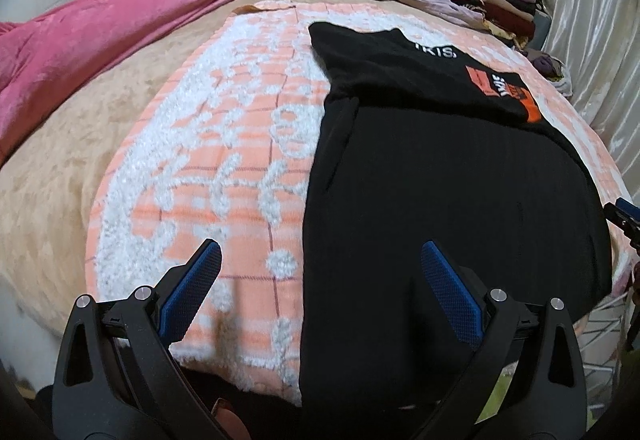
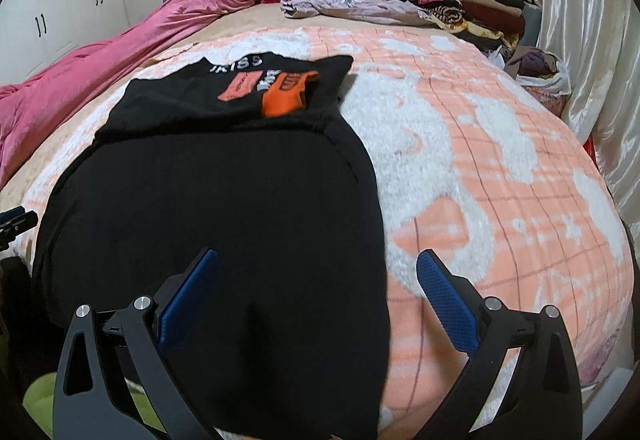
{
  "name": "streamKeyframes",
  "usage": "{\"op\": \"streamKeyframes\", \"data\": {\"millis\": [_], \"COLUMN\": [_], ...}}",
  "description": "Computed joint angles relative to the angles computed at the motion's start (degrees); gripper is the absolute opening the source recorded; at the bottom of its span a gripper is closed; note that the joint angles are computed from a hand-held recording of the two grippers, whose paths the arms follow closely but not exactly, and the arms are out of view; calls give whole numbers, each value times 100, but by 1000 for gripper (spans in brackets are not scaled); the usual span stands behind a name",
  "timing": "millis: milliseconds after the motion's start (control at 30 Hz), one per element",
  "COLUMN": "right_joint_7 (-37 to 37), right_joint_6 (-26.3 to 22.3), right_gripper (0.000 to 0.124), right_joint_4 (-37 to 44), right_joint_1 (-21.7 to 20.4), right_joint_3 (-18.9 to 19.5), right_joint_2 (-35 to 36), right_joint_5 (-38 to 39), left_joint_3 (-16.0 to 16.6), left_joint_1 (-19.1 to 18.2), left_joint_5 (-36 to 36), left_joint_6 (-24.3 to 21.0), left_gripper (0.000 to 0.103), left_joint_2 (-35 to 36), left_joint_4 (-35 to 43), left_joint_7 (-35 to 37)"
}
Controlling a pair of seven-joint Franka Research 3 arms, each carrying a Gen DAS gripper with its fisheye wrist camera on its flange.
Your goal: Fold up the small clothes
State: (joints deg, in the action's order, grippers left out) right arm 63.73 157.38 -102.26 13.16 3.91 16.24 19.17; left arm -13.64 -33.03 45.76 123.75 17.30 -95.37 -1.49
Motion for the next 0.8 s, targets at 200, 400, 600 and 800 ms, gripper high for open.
{"op": "streamKeyframes", "data": {"millis": [200,400,600,800], "right_joint_7": [-86,-276,-429,-321], "right_joint_6": [-127,-280,-453,-711], "right_gripper": [99,98,97,82], "right_joint_4": [-322,-510,-502,-363], "right_joint_1": [-42,-131,-182,-192], "right_joint_3": [-35,-7,-3,-56], "right_joint_2": [-194,-311,-312,-200], "right_joint_5": [-26,200,401,360], "left_joint_3": [-15,-21,-32,-47], "left_joint_1": [21,85,111,80], "left_joint_5": [-96,-254,-308,-260], "left_joint_6": [183,380,519,510], "left_gripper": [94,94,94,94], "left_joint_2": [20,-35,-90,-133], "left_joint_4": [-63,-206,-331,-393], "left_joint_7": [42,1,-62,-157]}}
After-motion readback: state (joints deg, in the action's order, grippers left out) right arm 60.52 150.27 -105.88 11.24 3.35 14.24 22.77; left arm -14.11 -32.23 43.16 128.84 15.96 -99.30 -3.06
